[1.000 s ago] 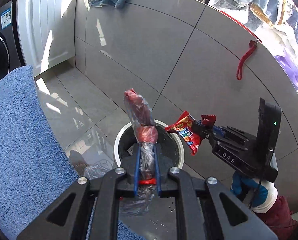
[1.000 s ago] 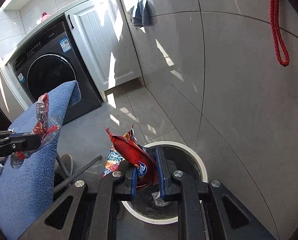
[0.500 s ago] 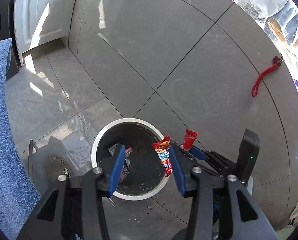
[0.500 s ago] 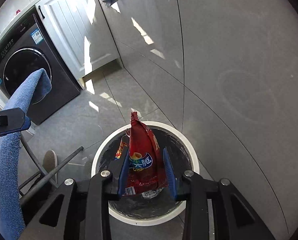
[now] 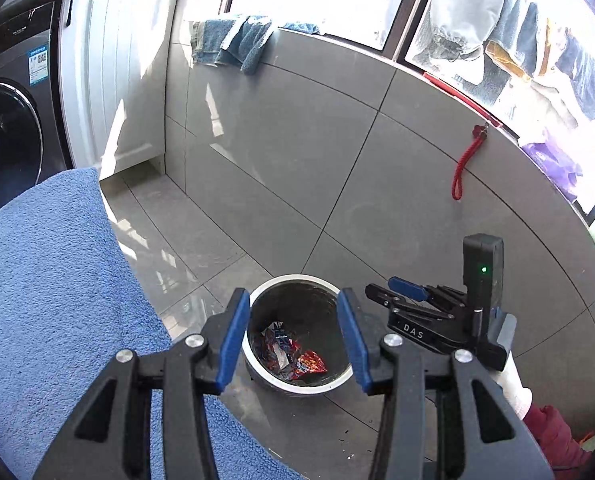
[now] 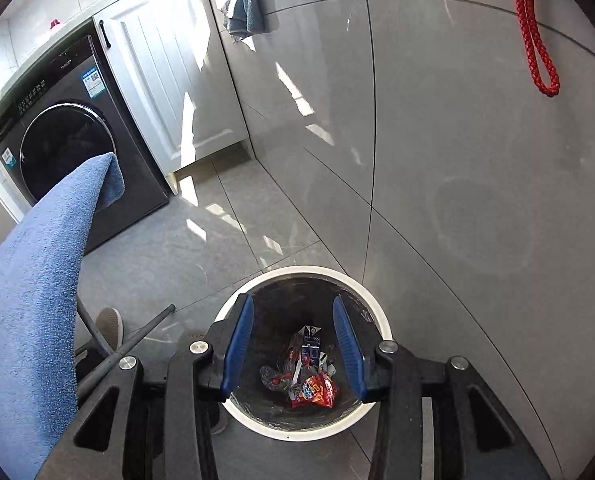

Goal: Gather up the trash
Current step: 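Return both tools to the table toward the remaining wrappers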

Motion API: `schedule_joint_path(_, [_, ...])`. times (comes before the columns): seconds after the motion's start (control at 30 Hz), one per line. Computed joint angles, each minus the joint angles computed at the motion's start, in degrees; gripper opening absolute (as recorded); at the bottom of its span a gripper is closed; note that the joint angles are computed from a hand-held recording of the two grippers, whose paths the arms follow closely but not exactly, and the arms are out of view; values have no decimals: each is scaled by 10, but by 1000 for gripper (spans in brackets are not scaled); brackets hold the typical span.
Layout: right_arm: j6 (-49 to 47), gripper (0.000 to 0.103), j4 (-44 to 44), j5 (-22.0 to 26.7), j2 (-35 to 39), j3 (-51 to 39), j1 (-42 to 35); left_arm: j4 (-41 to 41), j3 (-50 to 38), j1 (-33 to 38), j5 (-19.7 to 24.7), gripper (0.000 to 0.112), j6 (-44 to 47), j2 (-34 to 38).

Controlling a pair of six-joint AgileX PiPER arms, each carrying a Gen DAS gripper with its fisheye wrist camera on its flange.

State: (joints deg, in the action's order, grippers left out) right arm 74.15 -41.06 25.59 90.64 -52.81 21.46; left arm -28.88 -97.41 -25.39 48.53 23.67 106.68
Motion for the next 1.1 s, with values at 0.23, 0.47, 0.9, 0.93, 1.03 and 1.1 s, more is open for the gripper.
schedule_joint_path(0.23, [29,39,-42,97,-58,-51,99,-1,153,77,-39,47,46,-163])
schedule_joint_path(0.47, [58,39,-89,181,-35,-148,220,-73,248,232,-15,48,151,-275])
schedule_joint_path(0.9, [-9,39,-72,240,70,-349,316,-196,291,573,92,48,343,-295])
schedule_joint_path(0.93, [-19,39,-67,245,80,-366,321,-204,289,597,101,48,358,-288])
schedule_joint_path(1.03, [-58,39,-47,260,121,-437,332,-221,277,662,114,48,395,-255])
schedule_joint_path(1.1, [-95,39,-25,261,147,-481,330,-223,259,697,119,52,405,-226])
